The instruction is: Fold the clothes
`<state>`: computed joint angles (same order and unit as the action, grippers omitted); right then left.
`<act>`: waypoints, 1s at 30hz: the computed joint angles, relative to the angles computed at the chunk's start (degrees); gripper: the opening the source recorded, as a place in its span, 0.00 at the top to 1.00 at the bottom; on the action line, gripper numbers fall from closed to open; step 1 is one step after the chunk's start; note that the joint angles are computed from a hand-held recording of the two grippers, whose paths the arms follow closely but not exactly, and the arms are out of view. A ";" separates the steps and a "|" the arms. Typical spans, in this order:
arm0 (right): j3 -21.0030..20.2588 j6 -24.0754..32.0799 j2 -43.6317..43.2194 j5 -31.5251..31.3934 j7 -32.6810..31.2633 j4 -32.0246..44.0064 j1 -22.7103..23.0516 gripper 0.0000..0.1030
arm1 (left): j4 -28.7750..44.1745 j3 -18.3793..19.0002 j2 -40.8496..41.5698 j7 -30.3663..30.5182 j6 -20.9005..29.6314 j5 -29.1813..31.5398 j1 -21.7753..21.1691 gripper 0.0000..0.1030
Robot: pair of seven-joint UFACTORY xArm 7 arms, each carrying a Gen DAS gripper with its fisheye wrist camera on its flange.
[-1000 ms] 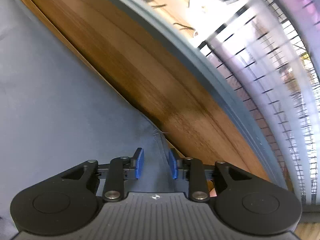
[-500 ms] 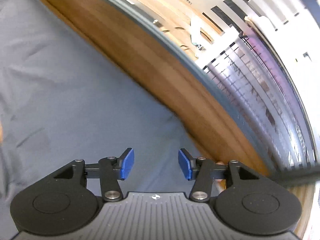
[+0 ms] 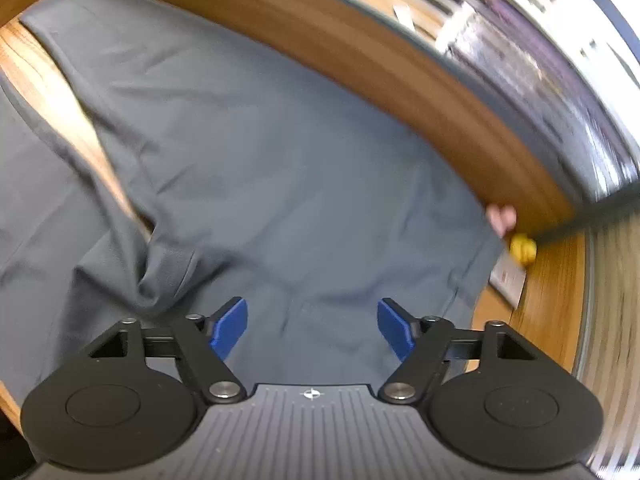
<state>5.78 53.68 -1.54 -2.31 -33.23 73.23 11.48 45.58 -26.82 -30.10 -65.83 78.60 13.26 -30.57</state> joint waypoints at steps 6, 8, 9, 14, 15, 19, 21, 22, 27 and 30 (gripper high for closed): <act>-0.22 1.89 -9.59 -0.14 6.43 -10.28 -0.72 0.17 | -1.27 -4.27 -1.33 -15.59 5.52 -6.37 -2.71 0.28; -0.36 2.56 -11.56 0.03 7.47 -12.07 -0.97 0.15 | -1.70 -4.87 -2.01 -18.65 7.24 -8.30 -4.06 0.28; -0.44 2.92 -12.44 0.13 7.94 -12.85 -1.10 0.15 | -2.31 -4.86 -2.14 -19.43 7.34 -8.57 -4.52 0.28; -0.84 4.73 -15.35 -0.20 9.30 -14.95 -1.93 0.15 | -4.17 -6.36 -4.59 -25.53 13.06 -11.09 -7.36 0.28; -0.88 5.18 -15.91 -0.34 9.52 -15.24 -2.09 0.14 | -5.17 -5.97 -5.73 -25.69 13.52 -11.46 -8.05 0.28; -0.86 7.16 -18.43 -0.89 10.37 -16.53 -2.52 0.14 | -8.70 -5.42 -9.73 -26.19 14.81 -13.45 -10.23 0.28; -0.79 8.05 -19.63 -1.33 10.62 -17.16 -2.69 0.14 | -10.55 -4.87 -11.96 -25.61 14.46 -14.45 -11.14 0.28; -0.72 8.40 -20.03 -1.45 10.78 -17.30 -2.71 0.14 | -11.44 -4.72 -12.73 -25.26 14.42 -14.99 -11.47 0.28; -0.37 10.03 -22.10 -1.92 11.60 -18.01 -2.70 0.13 | -15.73 -3.86 -16.88 -23.66 13.18 -16.49 -12.29 0.28; -0.14 10.58 -22.82 -2.13 12.26 -18.45 -2.67 0.12 | -17.63 -4.08 -18.80 -23.26 11.82 -17.42 -12.73 0.30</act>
